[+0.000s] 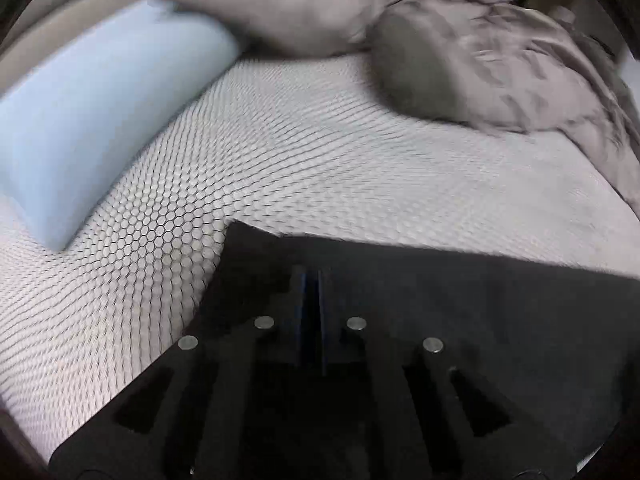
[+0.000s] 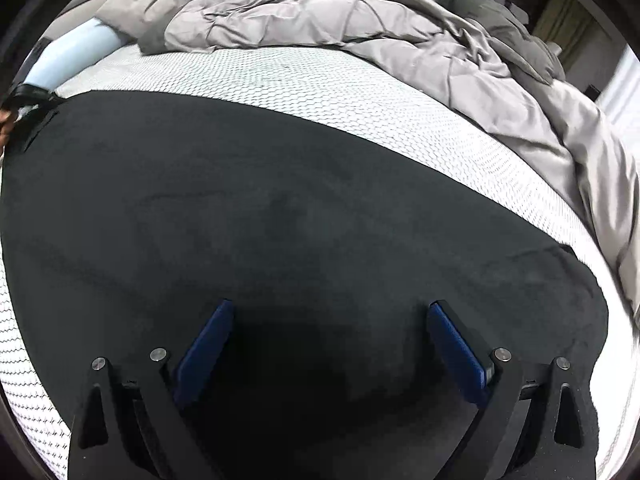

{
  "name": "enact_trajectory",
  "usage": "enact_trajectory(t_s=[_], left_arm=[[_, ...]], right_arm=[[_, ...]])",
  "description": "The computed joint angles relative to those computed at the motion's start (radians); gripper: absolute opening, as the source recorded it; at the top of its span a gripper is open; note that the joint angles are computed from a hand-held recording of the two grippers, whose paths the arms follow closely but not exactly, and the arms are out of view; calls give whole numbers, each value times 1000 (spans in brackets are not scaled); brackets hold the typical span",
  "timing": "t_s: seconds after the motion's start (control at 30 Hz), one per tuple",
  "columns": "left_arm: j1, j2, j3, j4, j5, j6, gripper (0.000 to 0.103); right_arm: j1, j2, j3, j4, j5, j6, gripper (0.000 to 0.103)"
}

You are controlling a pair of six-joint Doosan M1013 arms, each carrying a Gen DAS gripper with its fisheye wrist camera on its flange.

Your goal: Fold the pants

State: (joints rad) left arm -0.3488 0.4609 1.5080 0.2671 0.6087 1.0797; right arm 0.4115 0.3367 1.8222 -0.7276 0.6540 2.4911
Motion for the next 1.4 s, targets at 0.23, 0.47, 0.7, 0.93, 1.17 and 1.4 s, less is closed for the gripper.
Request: enact_trajectory(t_s=[0.23, 0.47, 0.7, 0.93, 1.17, 1.4], left_arm=[[-204, -120, 155, -168, -191, 237, 62], [-372, -48, 150, -319, -168, 510, 63], [-370, -24, 136, -329, -165, 468, 68], [-394, -36, 95, -361, -198, 501, 68], [-407, 108, -100, -385, -14, 518, 68], [-339, 81, -51, -277, -36, 382, 68]], right_arm=[[50, -35, 31, 14, -99, -80, 98], [48, -83, 118, -10, -83, -59, 98], [-51, -182, 279, -209, 193, 411, 98], [-30, -251, 305, -322, 119, 595, 98], [-40, -107, 139, -88, -120, 232, 96], [-63, -94, 160, -181, 56, 296, 94]])
